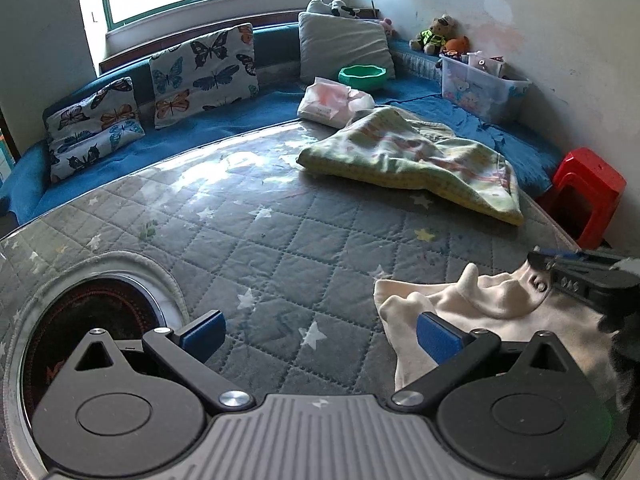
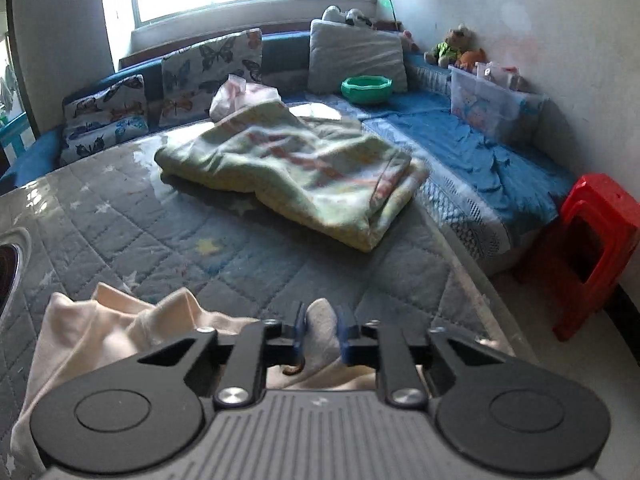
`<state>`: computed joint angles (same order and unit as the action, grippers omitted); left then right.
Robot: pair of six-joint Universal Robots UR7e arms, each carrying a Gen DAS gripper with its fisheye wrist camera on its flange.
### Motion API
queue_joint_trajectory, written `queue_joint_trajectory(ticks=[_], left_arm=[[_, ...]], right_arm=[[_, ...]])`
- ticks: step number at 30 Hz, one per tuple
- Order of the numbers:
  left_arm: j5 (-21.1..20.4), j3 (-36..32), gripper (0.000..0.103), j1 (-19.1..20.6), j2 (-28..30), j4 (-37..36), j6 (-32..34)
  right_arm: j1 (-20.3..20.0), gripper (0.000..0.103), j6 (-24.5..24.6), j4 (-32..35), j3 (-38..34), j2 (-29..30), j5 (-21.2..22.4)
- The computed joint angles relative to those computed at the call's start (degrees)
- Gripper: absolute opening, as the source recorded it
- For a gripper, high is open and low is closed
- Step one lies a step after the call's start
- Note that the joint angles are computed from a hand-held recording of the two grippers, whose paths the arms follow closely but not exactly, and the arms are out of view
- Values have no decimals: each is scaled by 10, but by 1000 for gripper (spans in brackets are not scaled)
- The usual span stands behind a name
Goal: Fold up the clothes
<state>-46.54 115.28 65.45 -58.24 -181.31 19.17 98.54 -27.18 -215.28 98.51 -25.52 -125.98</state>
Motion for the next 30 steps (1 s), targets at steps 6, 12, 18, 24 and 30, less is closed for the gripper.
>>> queue_joint_trajectory(ticks=[6, 12, 18, 24, 30], left_arm=[[0, 7, 103, -1, -4, 0, -1], [-8, 18, 103, -4, -23, -9, 2], [-7, 25, 103, -1, -53, -21, -3], [4, 33, 103, 12, -95, -30, -12], [10, 34, 103, 29, -119, -22, -18]], right_arm=[[26, 8, -42, -72, 20, -13, 35], [71, 7, -77, -141, 30, -35, 96], [125, 4, -113, -172, 16, -50, 178], [178, 0, -157, -191, -13, -38, 243], [196, 22, -186, -169, -36, -17, 214]])
